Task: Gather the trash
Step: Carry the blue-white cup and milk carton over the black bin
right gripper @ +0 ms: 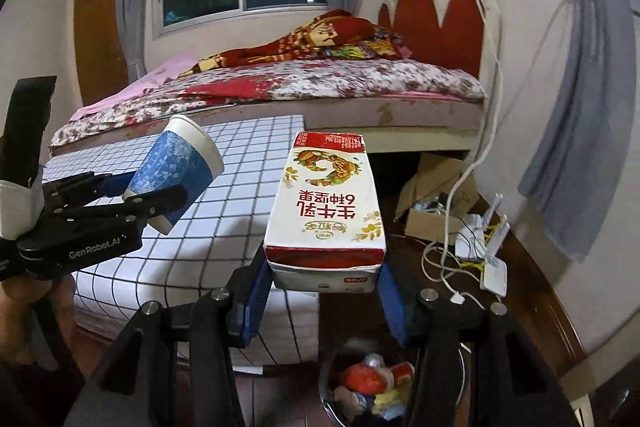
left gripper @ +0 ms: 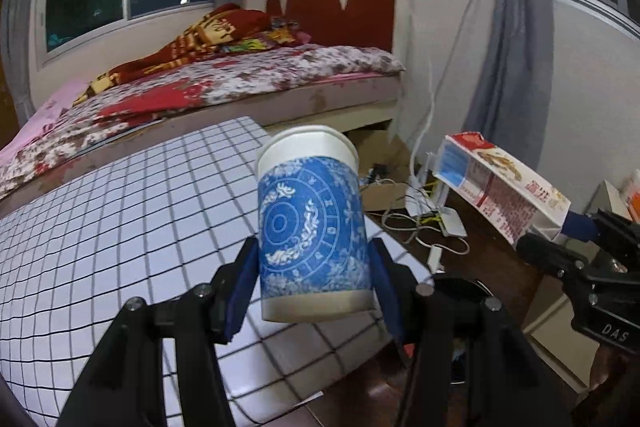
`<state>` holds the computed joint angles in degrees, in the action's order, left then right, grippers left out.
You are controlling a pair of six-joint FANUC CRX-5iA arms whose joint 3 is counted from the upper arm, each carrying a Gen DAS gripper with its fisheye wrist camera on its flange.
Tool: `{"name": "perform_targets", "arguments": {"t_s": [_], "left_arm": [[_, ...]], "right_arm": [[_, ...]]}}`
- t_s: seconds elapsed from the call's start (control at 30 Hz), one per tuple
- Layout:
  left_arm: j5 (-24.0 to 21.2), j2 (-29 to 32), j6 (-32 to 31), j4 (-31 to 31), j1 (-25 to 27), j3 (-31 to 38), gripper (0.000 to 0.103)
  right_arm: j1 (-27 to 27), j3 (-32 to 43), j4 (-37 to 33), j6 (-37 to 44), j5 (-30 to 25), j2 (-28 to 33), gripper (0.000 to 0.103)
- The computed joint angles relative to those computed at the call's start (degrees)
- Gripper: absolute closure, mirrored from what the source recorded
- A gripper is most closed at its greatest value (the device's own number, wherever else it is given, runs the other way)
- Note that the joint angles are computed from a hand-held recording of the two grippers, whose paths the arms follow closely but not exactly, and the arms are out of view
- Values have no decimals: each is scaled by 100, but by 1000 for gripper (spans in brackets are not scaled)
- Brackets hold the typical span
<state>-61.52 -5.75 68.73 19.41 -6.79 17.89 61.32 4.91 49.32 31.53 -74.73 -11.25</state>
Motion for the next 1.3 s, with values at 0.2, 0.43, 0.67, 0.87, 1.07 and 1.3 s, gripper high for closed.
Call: {"name": "perform_targets", "arguments": {"t_s": [0.2,0.43,0.67,0.87,1.07,1.3], "left_arm": [[-31,28,30,-9,-356,-27,48],[-73,73,-1,31,-804,-82,48],[-175,80,-3,-39,-1148,-238,48],[-308,160,-25,-5,-1369,-347,48],[-440,222,117,-130,-1563,-435,48],[-520,386,242,-172,-1632,-430,48]], "right_arm": [[140,-323,195,-253,-338,-334,51],[216,-689,271,-559,-759,-735,51],[284,-1077,172,-760,-1095,-1109,51],[351,-1329,16,-833,-1339,-1324,51],[273,-1486,-217,-894,-1362,-1463,51],[41,-1535,-612,-605,-1218,-1388,51]]}}
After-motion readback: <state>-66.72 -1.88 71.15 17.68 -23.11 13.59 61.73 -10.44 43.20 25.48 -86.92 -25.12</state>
